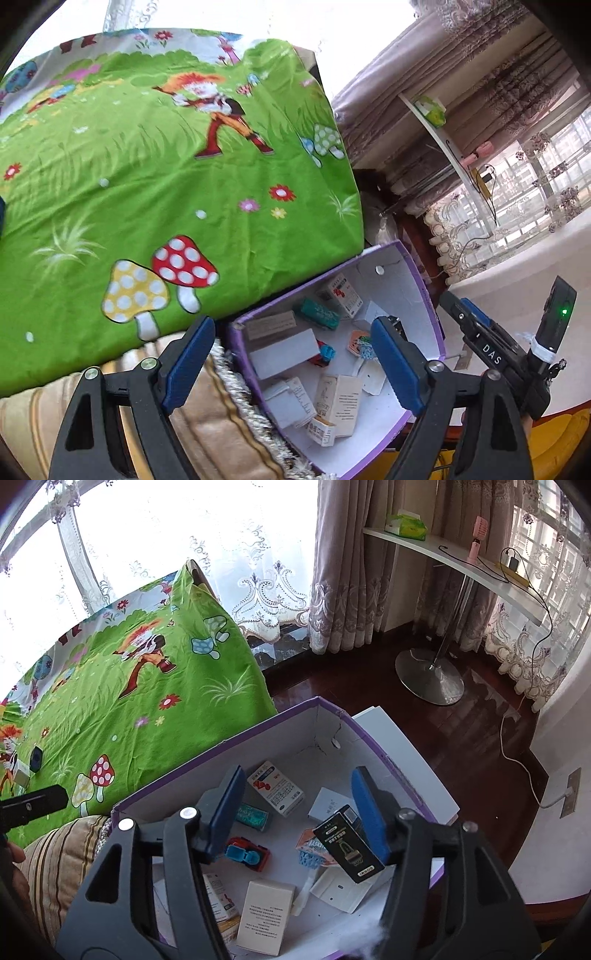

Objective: Organize rigid objects
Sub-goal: 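Move both grippers back to the saxophone box and blue block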

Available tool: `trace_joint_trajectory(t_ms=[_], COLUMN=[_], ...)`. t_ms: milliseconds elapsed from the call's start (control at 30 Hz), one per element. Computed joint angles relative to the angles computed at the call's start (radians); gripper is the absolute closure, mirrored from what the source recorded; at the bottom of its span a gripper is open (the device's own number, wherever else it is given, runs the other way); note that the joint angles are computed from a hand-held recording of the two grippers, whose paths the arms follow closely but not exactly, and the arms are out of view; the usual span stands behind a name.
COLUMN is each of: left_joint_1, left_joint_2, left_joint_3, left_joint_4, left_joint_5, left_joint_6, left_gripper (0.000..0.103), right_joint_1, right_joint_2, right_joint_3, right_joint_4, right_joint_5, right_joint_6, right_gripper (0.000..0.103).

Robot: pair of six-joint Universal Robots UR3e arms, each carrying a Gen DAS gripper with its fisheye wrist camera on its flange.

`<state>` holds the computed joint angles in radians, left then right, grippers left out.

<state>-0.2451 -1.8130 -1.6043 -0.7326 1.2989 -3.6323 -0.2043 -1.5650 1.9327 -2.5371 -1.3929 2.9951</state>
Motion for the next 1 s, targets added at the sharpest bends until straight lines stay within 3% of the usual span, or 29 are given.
trace_joint_trajectory(t_ms=[500, 833, 1000], left_joint_1=[0.278, 0.443, 0.543], left_joint_2=[0.338, 0.491, 0.522], left_joint_3=[-0.345, -0.480, -0.524], left_joint_4=[0.020, 0.047, 0.063], left_joint_5=[0.031, 0.172, 0.165], left_joint_6=[0.157, 0.289, 0.345], left_gripper=[0.016, 0.016, 0.016], right_joint_1=[0.290, 0.511, 0.605], right_joint_2=[0.098, 0.292, 0.418], right_joint_3=[-0.202, -0.473, -0.663], right_joint_4=[0.063, 0.136, 0.205], right_joint_5=[-0.041, -0.098, -0.119], right_joint_6=[0.075, 0.104, 0.114], right_gripper=[0.033, 0.033, 0.033])
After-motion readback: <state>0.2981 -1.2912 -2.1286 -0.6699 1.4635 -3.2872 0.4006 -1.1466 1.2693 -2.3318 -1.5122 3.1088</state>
